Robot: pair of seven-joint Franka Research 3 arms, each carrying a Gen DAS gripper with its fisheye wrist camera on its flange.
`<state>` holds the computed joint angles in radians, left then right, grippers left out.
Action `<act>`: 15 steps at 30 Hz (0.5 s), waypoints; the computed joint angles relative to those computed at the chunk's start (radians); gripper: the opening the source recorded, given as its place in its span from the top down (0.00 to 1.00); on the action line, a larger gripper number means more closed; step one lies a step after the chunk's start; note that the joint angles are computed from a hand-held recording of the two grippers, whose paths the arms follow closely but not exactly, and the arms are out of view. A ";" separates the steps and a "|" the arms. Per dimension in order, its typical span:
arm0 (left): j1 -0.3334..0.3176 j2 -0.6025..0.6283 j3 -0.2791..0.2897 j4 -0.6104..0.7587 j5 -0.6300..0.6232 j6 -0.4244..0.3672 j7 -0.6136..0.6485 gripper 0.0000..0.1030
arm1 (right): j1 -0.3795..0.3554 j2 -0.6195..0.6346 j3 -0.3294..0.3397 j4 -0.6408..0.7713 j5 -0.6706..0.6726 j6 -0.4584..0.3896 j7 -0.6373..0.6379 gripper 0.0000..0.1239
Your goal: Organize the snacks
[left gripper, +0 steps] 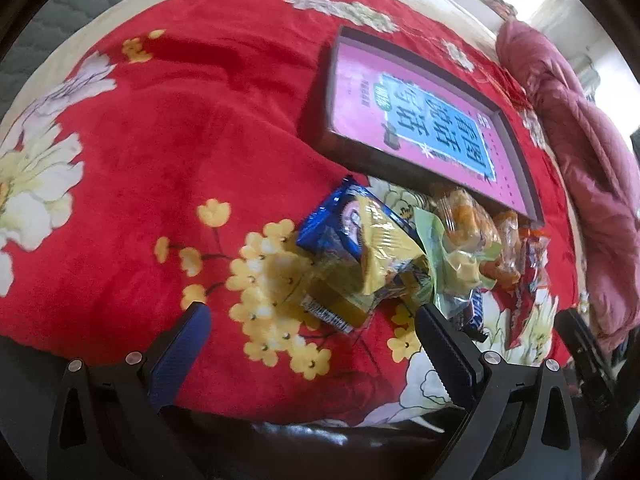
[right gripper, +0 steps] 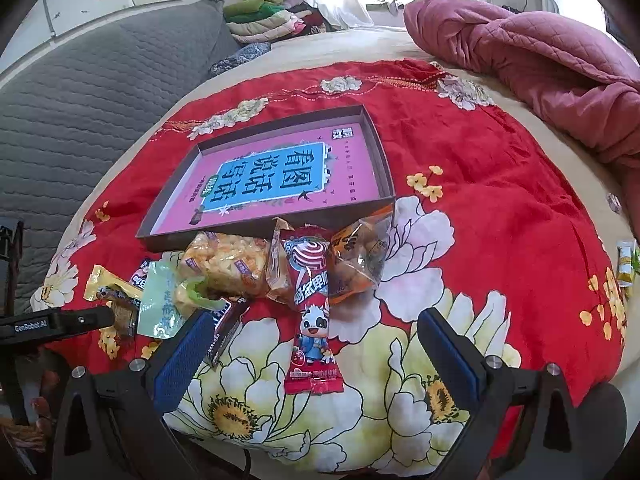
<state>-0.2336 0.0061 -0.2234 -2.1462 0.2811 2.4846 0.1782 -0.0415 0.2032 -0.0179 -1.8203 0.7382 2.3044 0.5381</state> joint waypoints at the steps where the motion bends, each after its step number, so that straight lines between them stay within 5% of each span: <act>1: -0.001 0.013 -0.001 0.014 0.010 -0.007 0.016 0.01 | 0.000 0.002 0.000 0.001 -0.003 -0.003 0.002 0.18; 15: 0.006 0.049 0.009 0.030 0.028 0.021 0.137 0.07 | 0.004 0.067 0.001 0.060 -0.105 -0.037 0.128 0.23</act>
<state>-0.2273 0.0554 -0.2145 -2.1165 0.3095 2.5051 0.3150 -0.0374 0.2700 -0.0167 -1.7602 0.6327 2.2674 0.6659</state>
